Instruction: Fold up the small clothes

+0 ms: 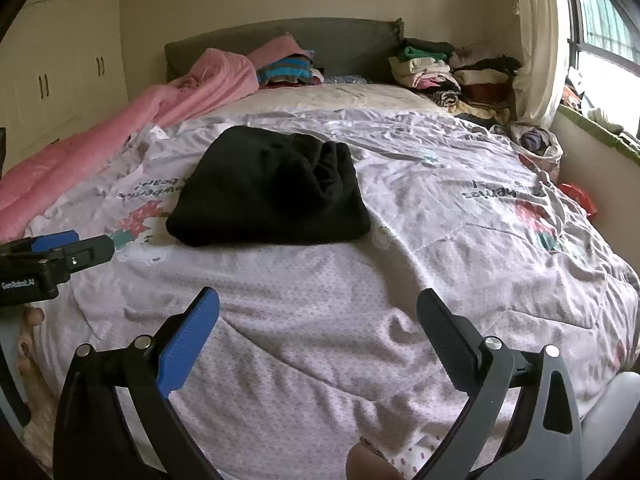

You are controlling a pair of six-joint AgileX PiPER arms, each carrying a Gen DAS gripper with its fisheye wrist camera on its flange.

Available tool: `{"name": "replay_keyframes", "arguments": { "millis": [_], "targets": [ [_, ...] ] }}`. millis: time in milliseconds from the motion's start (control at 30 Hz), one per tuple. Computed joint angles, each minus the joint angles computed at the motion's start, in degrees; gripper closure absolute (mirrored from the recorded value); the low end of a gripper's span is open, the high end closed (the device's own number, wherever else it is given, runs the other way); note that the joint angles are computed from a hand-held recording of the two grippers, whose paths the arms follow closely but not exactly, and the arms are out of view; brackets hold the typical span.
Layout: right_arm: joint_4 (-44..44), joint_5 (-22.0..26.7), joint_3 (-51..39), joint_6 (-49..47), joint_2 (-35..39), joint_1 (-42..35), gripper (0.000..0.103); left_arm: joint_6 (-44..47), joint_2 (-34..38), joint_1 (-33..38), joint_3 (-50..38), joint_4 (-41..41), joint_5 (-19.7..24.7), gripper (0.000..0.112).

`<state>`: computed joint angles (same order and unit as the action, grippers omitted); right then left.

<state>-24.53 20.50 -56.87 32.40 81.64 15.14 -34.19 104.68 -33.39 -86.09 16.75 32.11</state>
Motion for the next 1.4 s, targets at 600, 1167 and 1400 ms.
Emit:
{"name": "replay_keyframes", "arguments": {
  "millis": [600,1167,1400],
  "targets": [
    [-0.4,0.2,-0.1,0.5,0.1,0.2,0.005,-2.3,-0.1,-0.3,0.0,2.7,1.6,0.019],
    [-0.5,0.5,-0.3,0.6,0.2,0.3,0.005,-3.2,1.0,-0.8,-1.5,4.3,4.4,0.019],
    [-0.5,0.4,-0.4,0.6,0.3,0.4,0.005,-3.2,1.0,-0.6,-1.5,4.5,4.8,0.019]
  ]
}}
